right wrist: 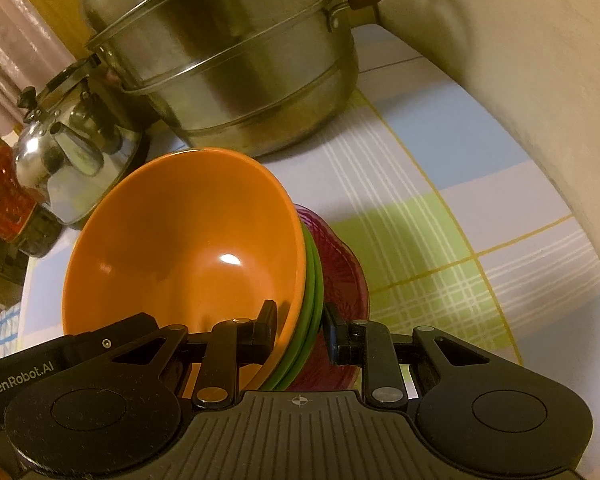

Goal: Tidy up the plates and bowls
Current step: 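Carry the nested bowl stack with both grippers onto the pink dishes, then open both grippers to release the bowl stack on the pink dishes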

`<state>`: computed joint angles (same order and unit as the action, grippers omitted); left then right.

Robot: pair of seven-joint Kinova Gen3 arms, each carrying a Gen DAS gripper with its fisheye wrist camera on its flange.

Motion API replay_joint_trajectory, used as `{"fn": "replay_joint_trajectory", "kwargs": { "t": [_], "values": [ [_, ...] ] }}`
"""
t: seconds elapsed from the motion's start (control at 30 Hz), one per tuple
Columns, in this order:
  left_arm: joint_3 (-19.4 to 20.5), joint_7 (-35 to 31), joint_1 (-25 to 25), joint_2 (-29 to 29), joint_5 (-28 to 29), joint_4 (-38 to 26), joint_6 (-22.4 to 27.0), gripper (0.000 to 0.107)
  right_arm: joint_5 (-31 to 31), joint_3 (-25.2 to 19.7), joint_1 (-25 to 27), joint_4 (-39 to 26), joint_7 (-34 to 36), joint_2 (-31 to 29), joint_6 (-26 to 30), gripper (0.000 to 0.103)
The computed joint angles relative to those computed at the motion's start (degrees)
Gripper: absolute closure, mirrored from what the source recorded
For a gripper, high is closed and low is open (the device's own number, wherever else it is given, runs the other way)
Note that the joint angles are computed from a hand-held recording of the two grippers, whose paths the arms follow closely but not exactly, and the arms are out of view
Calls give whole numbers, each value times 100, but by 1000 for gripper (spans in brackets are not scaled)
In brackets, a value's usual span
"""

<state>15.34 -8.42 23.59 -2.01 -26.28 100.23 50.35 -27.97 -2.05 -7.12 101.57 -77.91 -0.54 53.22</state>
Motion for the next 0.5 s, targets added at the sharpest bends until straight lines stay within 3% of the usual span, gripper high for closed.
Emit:
{"fn": "replay_joint_trajectory", "kwargs": {
  "t": [0.23,0.4,0.5],
  "values": [
    [-20,-84,-106,-120,69,219,-302,75,73,-31,-65,108,-100,-79,-179,78],
    [33,-102,-125,-80,51,146,-215,75,93,-22,-89,86,-61,-57,-175,77],
    [133,-1,-45,-43,-266,108,-84,75,106,-18,-91,73,36,-84,-135,71]
  ]
}}
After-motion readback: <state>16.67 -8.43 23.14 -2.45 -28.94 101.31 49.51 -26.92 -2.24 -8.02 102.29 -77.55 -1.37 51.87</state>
